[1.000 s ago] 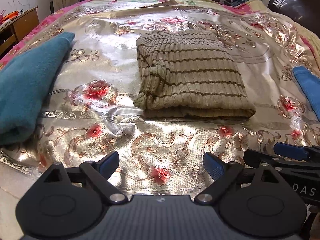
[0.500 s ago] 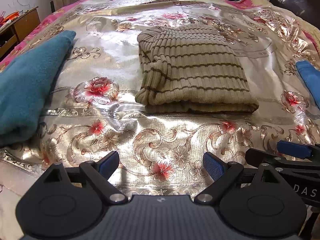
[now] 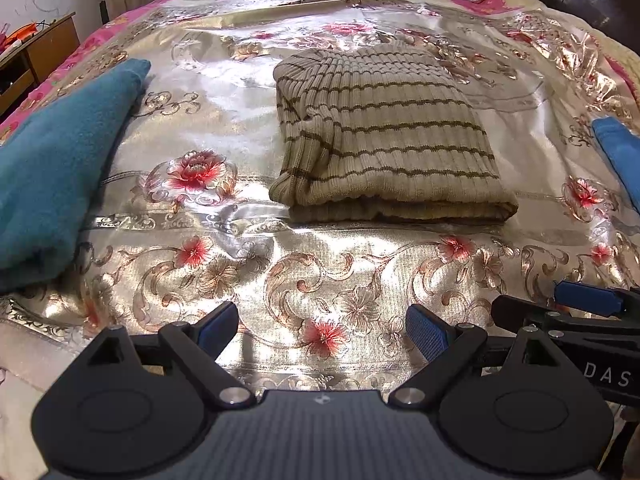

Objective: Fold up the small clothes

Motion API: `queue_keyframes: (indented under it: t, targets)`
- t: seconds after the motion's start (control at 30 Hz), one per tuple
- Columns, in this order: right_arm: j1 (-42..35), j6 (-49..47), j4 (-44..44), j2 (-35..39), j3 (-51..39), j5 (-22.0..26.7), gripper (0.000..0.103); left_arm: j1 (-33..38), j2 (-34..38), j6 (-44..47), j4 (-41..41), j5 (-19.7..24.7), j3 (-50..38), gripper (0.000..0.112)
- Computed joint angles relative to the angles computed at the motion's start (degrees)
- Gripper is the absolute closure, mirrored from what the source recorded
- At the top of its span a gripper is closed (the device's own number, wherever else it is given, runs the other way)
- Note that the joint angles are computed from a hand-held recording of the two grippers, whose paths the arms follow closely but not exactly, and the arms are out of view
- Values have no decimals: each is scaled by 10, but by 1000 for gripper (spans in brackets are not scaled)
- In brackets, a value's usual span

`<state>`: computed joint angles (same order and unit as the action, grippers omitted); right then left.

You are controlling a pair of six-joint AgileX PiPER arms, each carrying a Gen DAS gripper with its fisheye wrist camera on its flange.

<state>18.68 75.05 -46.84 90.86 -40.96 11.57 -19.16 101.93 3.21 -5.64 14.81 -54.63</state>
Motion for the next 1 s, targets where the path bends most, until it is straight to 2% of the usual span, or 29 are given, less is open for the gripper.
queue_keyframes:
  t: [0.43, 0.8, 1.0]
  targets:
    - [-1, -2, 2, 1, 0, -1, 28, 0, 2, -9, 5, 6, -2, 18]
    - [0, 7, -6, 4, 2, -5, 28, -8, -2, -54, 51, 4, 1, 18]
    - [1, 5, -4, 4, 2, -4, 28, -6, -1, -44, 39, 6, 0, 18]
